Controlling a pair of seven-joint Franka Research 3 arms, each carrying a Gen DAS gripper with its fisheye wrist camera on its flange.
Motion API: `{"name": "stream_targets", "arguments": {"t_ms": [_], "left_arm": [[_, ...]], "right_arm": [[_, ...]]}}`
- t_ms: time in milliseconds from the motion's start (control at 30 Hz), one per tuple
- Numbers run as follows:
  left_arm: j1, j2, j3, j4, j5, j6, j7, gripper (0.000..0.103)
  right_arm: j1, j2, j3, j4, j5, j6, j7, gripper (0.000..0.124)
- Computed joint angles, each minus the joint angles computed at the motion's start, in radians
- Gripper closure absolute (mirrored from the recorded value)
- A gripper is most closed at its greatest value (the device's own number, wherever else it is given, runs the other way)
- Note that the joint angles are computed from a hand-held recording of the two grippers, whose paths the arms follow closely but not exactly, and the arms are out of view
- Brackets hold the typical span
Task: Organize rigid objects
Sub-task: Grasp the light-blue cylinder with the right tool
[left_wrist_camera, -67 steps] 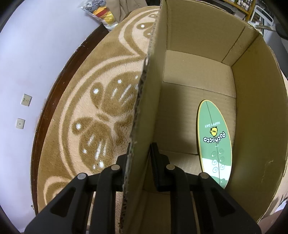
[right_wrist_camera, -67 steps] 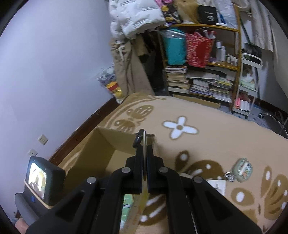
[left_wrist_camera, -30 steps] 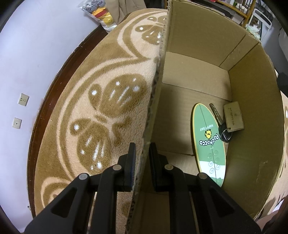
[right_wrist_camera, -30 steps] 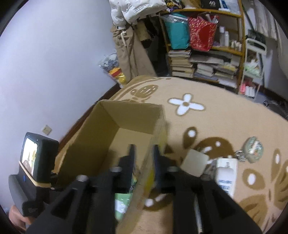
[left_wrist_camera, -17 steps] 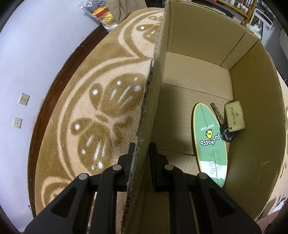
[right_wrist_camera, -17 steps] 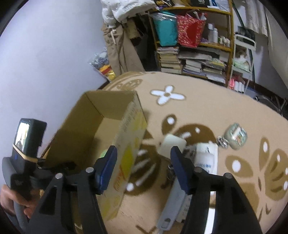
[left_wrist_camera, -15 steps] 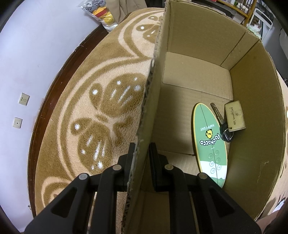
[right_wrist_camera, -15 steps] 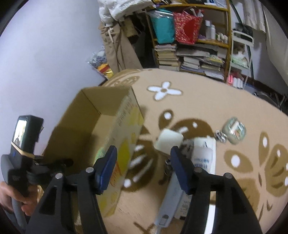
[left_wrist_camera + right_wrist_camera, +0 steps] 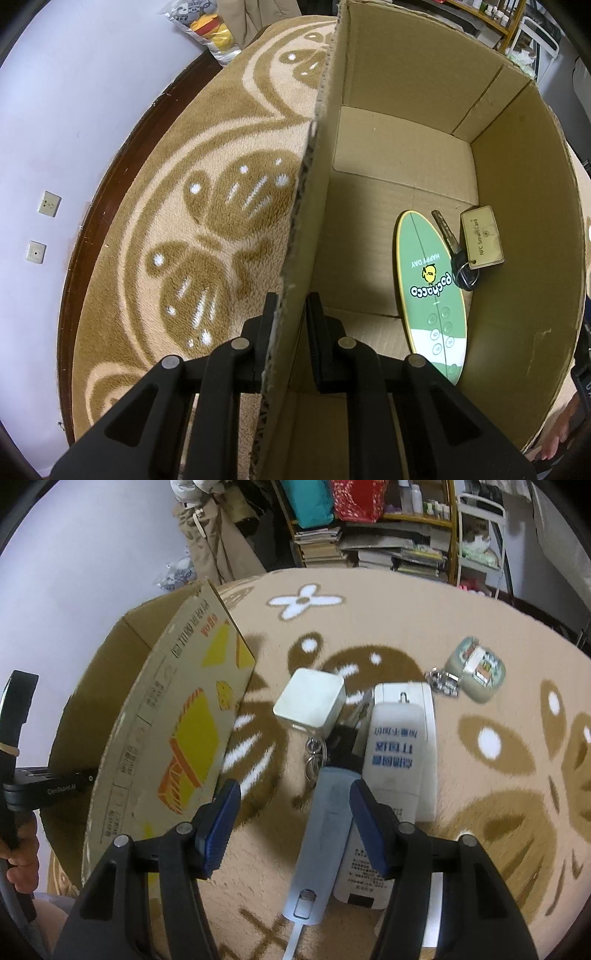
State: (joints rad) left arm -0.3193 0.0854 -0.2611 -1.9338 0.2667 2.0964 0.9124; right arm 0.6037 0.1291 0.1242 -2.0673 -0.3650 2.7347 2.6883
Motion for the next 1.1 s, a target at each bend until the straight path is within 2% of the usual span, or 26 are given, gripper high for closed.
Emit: {"name": "stream_targets", "arguments": {"t_ms": [67, 167, 233, 267, 333, 400, 533, 667, 867, 1100], "left_arm": [[-0.001, 0.001, 0.0, 0.002, 0.002, -0.001, 0.0, 0.089], [-0.001, 0.001, 0.0, 0.002, 0.0, 0.0, 0.0, 0.089], [-0.001, 0.002, 0.0, 0.002, 0.0, 0.0, -0.001, 0.089], [-0.002, 0.003, 0.0, 0.004, 0.002, -0.001, -0.001, 0.089], [0.0, 0.001, 0.001, 0.001, -0.002, 0.0, -0.001, 0.089], [0.0, 0.001, 0.001, 0.001, -0.005, 0.0, -0.001, 0.089], [-0.001, 0.002, 0.0, 0.003, 0.001, -0.002, 0.0, 0.089], [0.0, 0.001, 0.0, 0.001, -0.004, 0.0, 0.0, 0.089], [0.0, 0.001, 0.001, 0.003, -0.003, -0.002, 0.003, 0.089], [0.001, 0.001, 0.001, 0.003, -0.004, -0.002, 0.004, 0.089]], "right_arm": [[0.0, 0.001, 0.0, 0.002, 0.002, -0.01, -0.001, 0.067], [-0.003, 0.002, 0.002, 0.005, 0.012, -0.023, -0.011, 0.069], [-0.009, 0.008, 0.011, 0.02, 0.051, -0.066, -0.052, 0.071], [-0.009, 0.014, 0.013, 0.03, 0.064, -0.092, -0.068, 0.079], [-0.015, 0.015, 0.018, 0.024, 0.105, -0.083, -0.099, 0.082], [-0.031, 0.032, 0.036, 0.02, 0.219, -0.069, -0.172, 0.082], [-0.004, 0.069, 0.027, 0.039, 0.23, -0.065, -0.192, 0.089], [0.065, 0.099, -0.02, 0.089, 0.072, -0.141, -0.09, 0.092], [0.082, 0.084, -0.033, 0.061, -0.025, -0.112, 0.006, 0.093], [0.095, 0.077, -0.033, 0.071, -0.15, -0.151, 0.102, 0.095]]}}
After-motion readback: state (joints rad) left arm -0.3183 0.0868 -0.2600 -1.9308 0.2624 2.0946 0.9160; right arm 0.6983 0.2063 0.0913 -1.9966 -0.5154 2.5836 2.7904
